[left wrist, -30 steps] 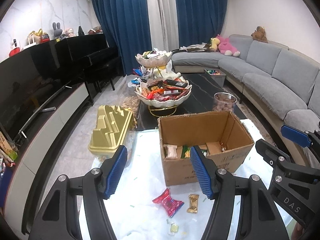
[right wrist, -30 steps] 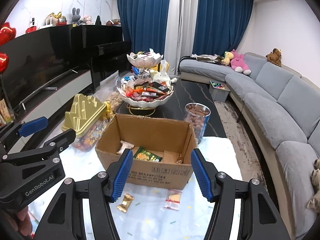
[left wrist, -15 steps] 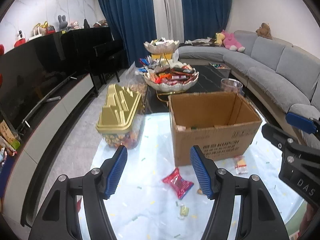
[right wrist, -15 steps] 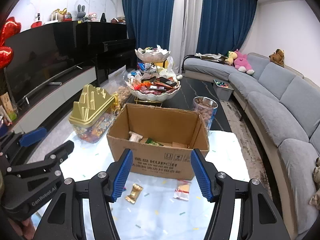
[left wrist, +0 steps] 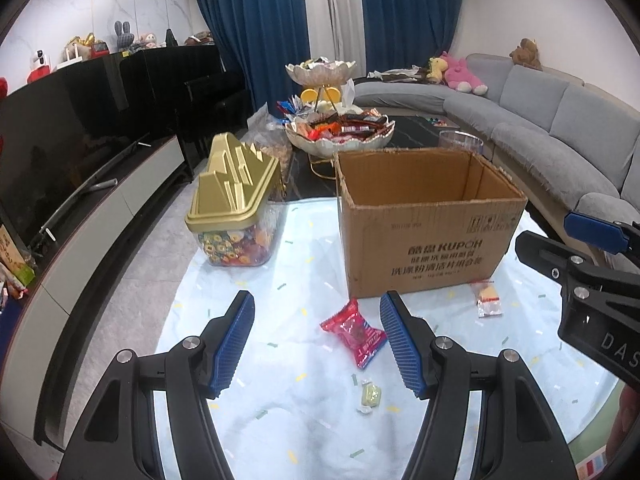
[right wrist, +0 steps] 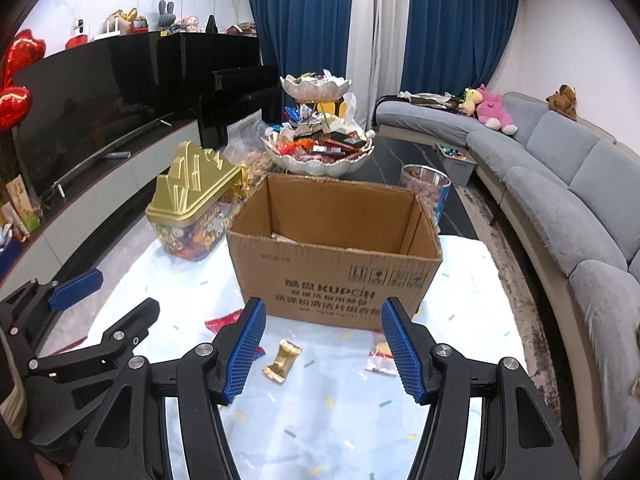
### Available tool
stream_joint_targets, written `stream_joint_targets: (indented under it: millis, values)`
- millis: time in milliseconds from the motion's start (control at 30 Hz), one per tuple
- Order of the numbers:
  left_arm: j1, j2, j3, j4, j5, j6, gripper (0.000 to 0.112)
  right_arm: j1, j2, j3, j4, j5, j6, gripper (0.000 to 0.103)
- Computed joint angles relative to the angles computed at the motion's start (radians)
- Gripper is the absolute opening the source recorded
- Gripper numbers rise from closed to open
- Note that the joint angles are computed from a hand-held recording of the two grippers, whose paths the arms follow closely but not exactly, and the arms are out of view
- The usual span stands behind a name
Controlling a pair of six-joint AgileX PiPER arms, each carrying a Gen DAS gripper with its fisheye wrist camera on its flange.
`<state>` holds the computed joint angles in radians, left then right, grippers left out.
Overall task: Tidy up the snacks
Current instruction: 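Move both open tools back toward the remaining candies on the cloth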
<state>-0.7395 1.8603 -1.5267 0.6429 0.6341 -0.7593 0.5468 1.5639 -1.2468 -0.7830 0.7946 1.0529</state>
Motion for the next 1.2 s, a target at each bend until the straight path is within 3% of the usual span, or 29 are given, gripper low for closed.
stream_joint_targets:
  millis: [300,700,967,1200]
  values:
    - [0.002,0.011,0.09,0.06,-0.084,-0.064,0.065,-0.01,0.035,0.055,0.0,-0.074,0.009,0.061]
    - [-0.024,0.026,0.223,0.374,-0.177,-0.33,0.065,-0.022,0.104,0.099,-0.025,-0.149,0.052,0.061]
    - [-0.018,0.094,0.169,0.153,-0.149,-0.133,0.064,-0.066,0.17,0.077,0.09,-0.192,-0.036,0.061]
    - [-0.03,0.176,0.07,-0.062,-0.036,0.086,0.057,-0.15,0.295,-0.072,0.476,-0.105,-0.395,0.061]
